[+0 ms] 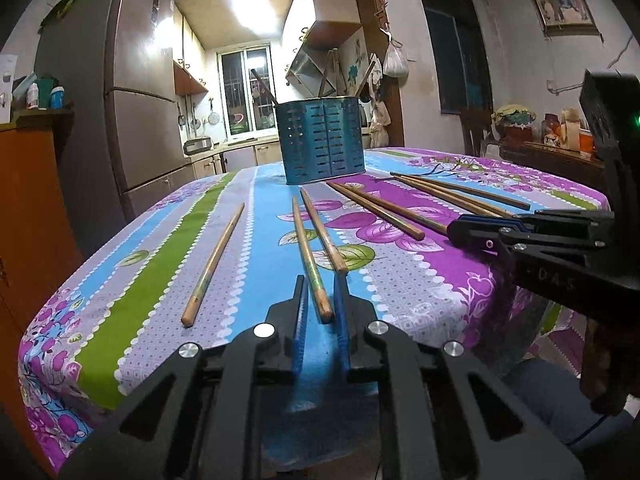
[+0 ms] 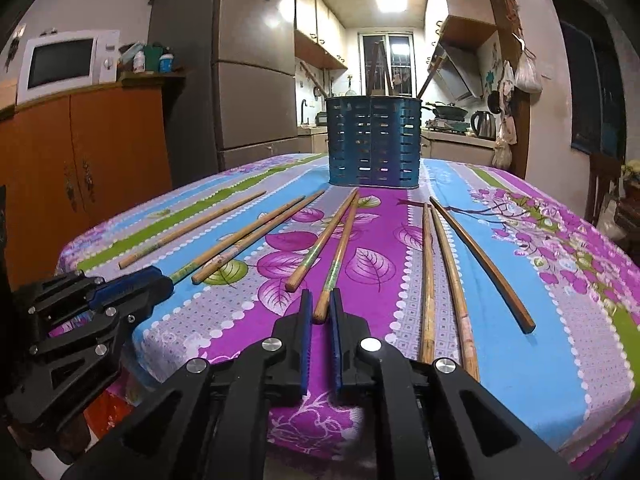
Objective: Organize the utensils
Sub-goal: 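Close the left gripper on a chopstick while the right gripper grasps another, then carry the left tool's chopstick into the blue holder while the right inserts its own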
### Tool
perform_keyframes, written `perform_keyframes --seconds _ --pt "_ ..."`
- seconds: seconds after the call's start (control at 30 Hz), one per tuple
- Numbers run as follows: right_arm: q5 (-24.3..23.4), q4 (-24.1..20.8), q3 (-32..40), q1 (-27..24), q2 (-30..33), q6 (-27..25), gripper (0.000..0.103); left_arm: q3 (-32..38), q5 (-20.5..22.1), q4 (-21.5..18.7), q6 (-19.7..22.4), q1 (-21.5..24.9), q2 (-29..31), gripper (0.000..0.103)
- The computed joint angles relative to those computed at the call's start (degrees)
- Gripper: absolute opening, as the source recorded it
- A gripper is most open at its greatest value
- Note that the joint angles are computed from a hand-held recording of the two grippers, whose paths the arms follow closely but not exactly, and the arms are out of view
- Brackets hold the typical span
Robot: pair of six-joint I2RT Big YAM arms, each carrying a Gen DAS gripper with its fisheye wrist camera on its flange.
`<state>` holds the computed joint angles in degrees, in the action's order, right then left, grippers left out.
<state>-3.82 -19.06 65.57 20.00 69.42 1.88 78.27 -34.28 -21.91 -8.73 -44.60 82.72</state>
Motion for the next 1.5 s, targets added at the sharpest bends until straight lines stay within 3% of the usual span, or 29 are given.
perform_keyframes --seconds 0.37,0.6,0.83,1.07,1.5 --pt "-1.14 0.91 0.43 -0.94 -2.54 0.35 0.008 1.57 -1.34 0.1 0.62 0.11 -0.85 0.006" --pt "-1.69 1.46 3.33 -1.94 -5.34 -2.64 0.008 4.76 -1.55 3.74 6.09 0.46 -1.86 0.005" --pt "-4.39 2.01 9.96 -3.75 -3.27 -6.79 0.008 12.81 0.7 6.41 12.2 2.22 1.01 0.005" --pt "-8.25 -3.2 21.56 -5.89 4.25 -9.09 0.008 26.24 6.47 0.06 11.68 5.79 7.9 0.005" --pt "-13.63 -17.36 45.39 -7.98 17.98 -8.77 0.008 44.04 11.96 -8.34 10.82 9.15 16.8 0.005"
